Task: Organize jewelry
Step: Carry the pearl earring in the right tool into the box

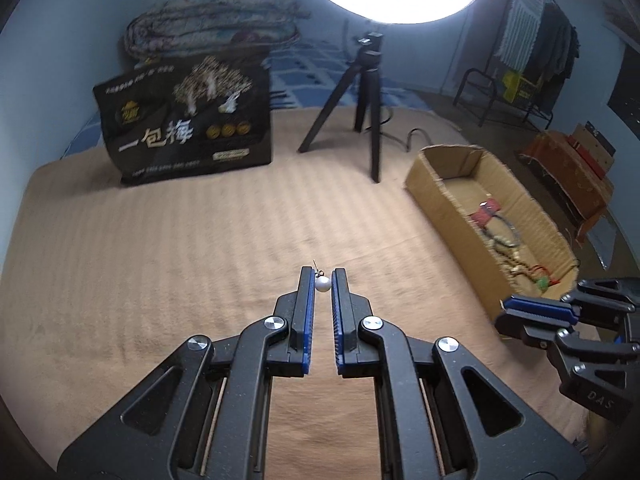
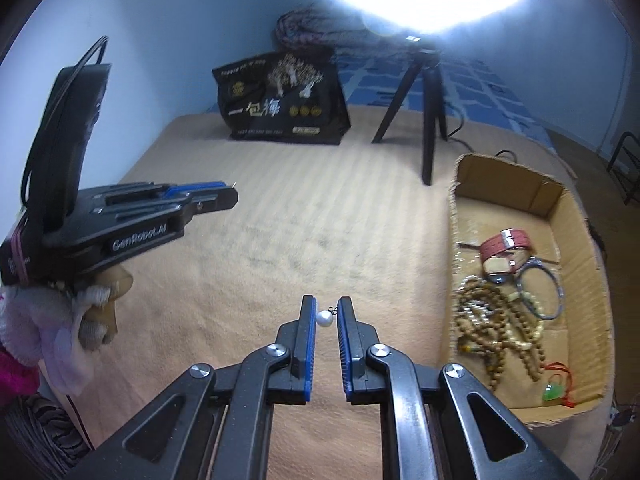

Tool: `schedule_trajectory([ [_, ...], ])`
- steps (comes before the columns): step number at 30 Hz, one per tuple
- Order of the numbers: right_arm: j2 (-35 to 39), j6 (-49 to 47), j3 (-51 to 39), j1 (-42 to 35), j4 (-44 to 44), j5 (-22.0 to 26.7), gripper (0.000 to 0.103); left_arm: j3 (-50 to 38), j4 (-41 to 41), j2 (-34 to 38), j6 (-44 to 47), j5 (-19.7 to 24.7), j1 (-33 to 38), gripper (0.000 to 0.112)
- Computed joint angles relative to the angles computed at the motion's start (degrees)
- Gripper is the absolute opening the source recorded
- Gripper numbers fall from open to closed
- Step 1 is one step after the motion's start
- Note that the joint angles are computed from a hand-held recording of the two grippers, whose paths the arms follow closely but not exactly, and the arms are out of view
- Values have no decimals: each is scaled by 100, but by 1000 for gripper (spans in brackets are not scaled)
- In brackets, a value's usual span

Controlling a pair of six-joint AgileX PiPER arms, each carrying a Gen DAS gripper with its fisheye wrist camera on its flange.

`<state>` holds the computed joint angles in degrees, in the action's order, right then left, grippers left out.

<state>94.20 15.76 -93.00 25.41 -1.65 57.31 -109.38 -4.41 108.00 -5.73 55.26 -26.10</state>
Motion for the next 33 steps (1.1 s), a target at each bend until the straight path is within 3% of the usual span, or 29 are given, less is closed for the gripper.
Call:
schedule_trajectory([
  [12, -639, 33, 258, -445, -126, 36, 9, -327, 227, -87, -345, 79, -682, 6],
  [21, -1028, -216, 450, -1377, 104, 29, 9, -681, 186, 96, -502, 184, -1143, 6],
  [33, -759, -777, 191, -2289, 684, -22, 9, -2102, 231, 955, -767, 700, -1675, 6],
])
